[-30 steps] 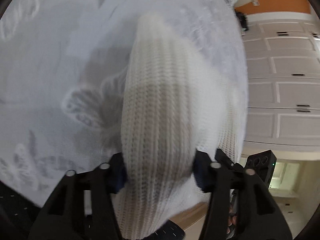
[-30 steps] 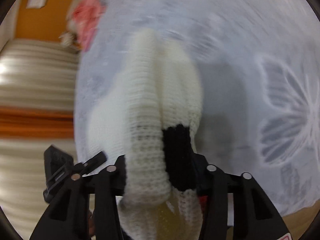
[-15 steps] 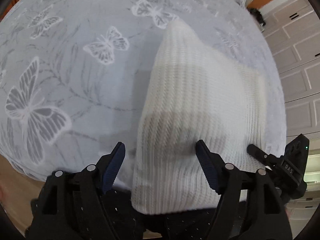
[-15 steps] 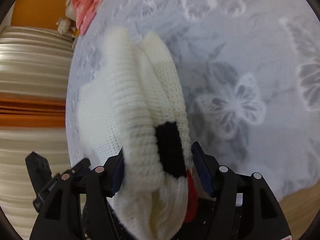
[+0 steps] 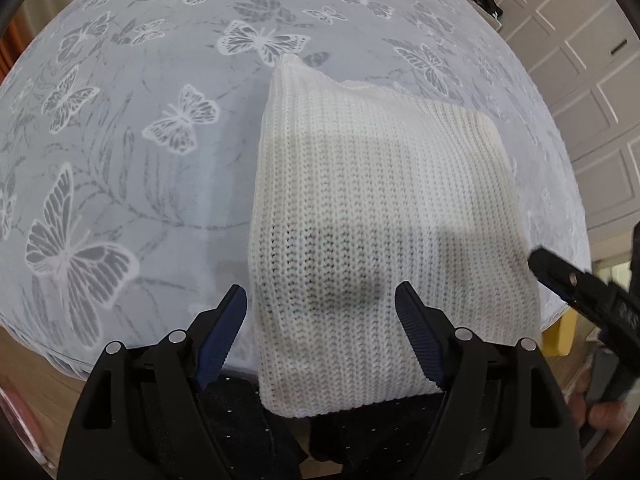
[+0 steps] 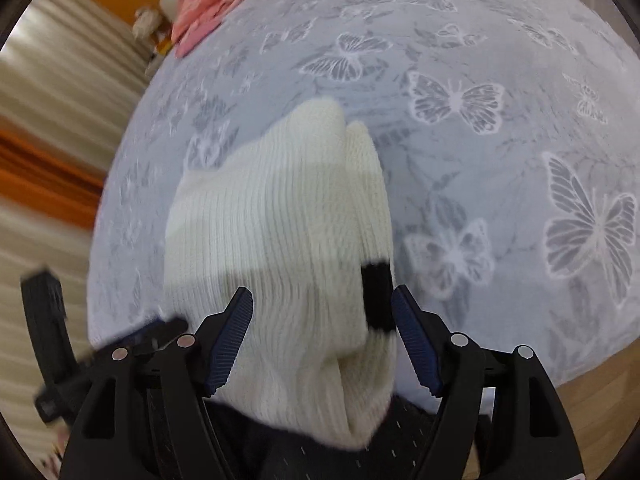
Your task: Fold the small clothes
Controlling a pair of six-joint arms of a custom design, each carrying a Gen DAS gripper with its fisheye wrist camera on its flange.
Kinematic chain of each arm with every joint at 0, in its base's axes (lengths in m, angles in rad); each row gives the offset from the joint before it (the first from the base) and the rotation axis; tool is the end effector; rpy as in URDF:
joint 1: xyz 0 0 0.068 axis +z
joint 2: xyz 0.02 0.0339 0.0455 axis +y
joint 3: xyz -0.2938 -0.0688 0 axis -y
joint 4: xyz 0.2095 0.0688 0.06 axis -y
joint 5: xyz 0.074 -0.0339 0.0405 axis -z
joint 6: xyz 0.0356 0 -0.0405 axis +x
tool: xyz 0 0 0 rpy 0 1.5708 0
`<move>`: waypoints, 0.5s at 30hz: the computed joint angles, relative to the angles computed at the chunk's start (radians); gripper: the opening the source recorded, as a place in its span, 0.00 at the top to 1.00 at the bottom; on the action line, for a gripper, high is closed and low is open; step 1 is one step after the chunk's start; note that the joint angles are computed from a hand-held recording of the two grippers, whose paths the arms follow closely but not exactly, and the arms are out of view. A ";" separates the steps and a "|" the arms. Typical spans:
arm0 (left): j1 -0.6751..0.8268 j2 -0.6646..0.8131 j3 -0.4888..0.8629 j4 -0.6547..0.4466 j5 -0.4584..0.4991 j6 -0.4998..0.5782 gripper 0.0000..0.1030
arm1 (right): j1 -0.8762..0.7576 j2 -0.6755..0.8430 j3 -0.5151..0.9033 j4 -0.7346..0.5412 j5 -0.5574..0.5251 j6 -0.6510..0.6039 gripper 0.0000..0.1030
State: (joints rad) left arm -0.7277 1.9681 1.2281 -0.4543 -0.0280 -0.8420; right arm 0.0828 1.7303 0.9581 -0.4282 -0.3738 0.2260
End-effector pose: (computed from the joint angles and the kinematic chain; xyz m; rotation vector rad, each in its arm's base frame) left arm 0.2763 -0.2448 0.1855 -0.1694 2.8294 -0.3535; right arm 0.2953 0.0376 0.2005 0.1004 2.7735 0.5982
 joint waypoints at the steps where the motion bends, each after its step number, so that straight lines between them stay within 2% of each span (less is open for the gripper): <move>1: -0.003 0.002 0.002 -0.006 -0.006 0.004 0.28 | -0.002 -0.005 -0.012 -0.016 -0.008 -0.009 0.31; 4: -0.005 0.004 -0.006 0.001 0.001 -0.006 0.28 | -0.018 0.003 -0.055 -0.005 -0.041 -0.019 0.31; 6: -0.003 0.005 -0.016 0.009 0.005 -0.017 0.28 | -0.026 0.023 -0.092 0.003 -0.064 -0.036 0.52; 7: -0.003 0.008 -0.015 0.009 0.006 -0.020 0.28 | -0.019 0.025 -0.103 0.007 -0.065 -0.034 0.73; 8: -0.004 0.007 -0.017 0.004 0.004 -0.023 0.28 | -0.015 0.019 -0.105 0.003 -0.062 -0.039 0.82; 10: -0.006 0.003 -0.019 -0.004 -0.002 -0.020 0.27 | -0.019 -0.018 -0.110 -0.003 -0.072 -0.046 0.86; 15: -0.009 -0.004 -0.024 -0.015 -0.020 -0.015 0.25 | -0.044 -0.068 -0.111 -0.018 -0.067 -0.079 0.87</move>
